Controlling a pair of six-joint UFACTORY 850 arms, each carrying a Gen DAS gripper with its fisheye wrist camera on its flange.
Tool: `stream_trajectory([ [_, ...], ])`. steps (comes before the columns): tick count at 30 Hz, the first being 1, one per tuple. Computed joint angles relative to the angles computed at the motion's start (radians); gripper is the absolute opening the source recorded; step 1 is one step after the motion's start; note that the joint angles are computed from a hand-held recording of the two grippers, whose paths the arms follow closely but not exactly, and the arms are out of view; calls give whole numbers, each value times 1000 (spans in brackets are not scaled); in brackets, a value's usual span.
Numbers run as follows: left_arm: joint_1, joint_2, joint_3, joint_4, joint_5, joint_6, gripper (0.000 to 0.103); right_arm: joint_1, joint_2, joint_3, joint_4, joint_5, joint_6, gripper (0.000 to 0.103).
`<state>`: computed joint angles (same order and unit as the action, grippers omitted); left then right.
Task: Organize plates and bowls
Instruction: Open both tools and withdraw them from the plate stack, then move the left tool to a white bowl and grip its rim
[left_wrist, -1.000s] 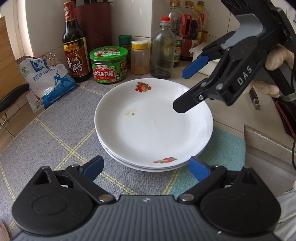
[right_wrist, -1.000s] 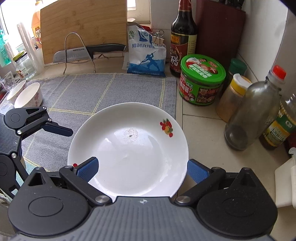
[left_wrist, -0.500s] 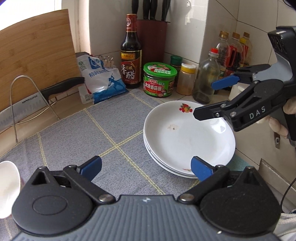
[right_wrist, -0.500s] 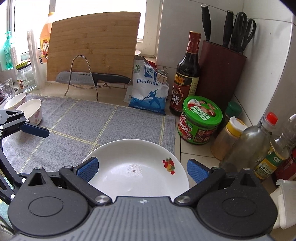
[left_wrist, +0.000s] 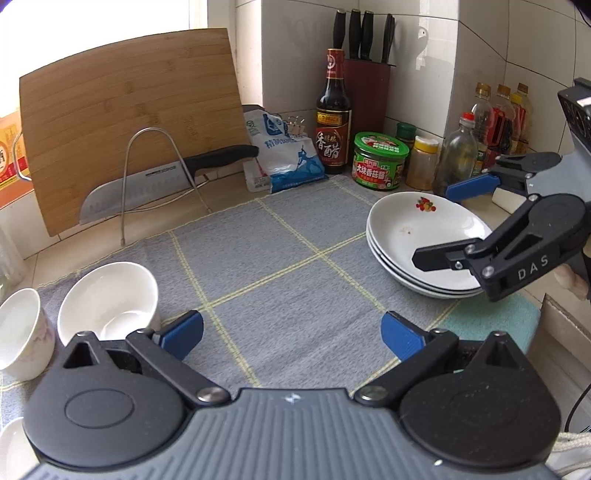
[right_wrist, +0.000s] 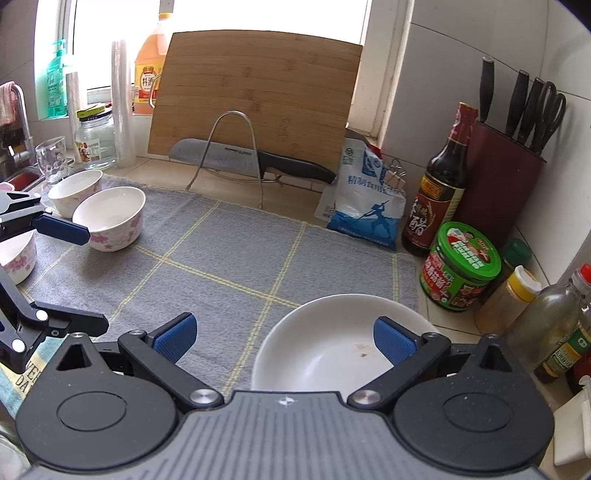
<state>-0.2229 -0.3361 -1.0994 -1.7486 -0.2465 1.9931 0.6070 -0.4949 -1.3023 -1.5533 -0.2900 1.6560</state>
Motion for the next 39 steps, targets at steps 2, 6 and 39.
stream_trajectory([
  [2, 33, 25, 27, 42, -16, -18, 102, 29, -17, -18, 42, 12, -17, 103],
  [6, 81, 56, 60, 125, -4, -64, 102, 83, -66, -72, 138, 24, -69, 103],
  [39, 366, 29, 43, 533, -21, -433, 93, 261, -414, -532, 599, 111, -738, 103],
])
